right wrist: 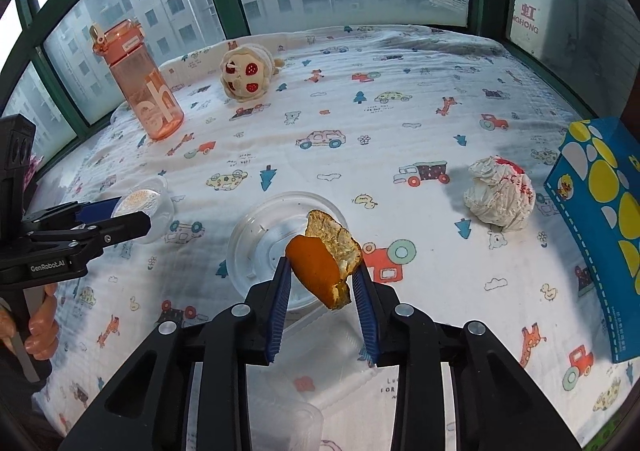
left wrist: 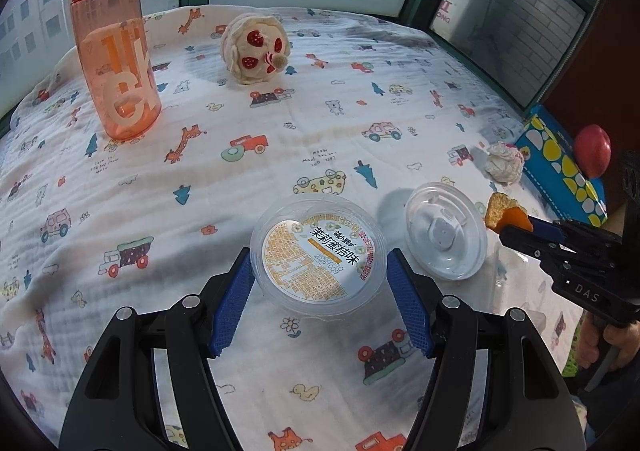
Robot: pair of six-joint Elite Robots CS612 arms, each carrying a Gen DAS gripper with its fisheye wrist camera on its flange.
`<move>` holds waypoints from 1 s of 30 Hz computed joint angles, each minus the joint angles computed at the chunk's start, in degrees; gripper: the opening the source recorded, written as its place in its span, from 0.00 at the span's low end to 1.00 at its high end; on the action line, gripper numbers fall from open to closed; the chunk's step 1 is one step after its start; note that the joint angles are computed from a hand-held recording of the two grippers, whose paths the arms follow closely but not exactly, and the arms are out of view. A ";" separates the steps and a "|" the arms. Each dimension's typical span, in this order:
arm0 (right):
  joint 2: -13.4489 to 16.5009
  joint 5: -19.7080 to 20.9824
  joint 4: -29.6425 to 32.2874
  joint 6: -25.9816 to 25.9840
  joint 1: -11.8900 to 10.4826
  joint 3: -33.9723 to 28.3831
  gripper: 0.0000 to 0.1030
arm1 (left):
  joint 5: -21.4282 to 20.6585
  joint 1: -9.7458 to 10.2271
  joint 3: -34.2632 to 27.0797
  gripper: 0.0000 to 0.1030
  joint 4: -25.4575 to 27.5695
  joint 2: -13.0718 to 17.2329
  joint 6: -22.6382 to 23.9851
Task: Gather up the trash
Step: 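Carry the tub with the left tool while the right tool carries the peel to the basket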
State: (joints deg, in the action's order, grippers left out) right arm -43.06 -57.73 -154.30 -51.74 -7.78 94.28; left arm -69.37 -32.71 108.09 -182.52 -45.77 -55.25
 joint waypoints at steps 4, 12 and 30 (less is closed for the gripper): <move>-1.75 2.03 -0.31 0.24 -1.57 1.95 0.30 | 0.56 -0.72 -0.04 0.64 -0.12 -0.69 0.55; -5.32 5.59 -1.21 1.20 -6.21 6.07 0.30 | 1.85 -3.12 -1.01 0.64 0.11 -1.92 3.08; -7.19 3.69 -9.44 9.75 -19.81 9.26 0.31 | -0.95 -8.67 -9.84 0.64 0.70 -0.11 11.73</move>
State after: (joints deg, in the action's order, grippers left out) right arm -50.24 -54.05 -163.75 -41.99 -27.59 103.54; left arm -70.33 -41.38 98.25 -181.83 -45.88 -43.52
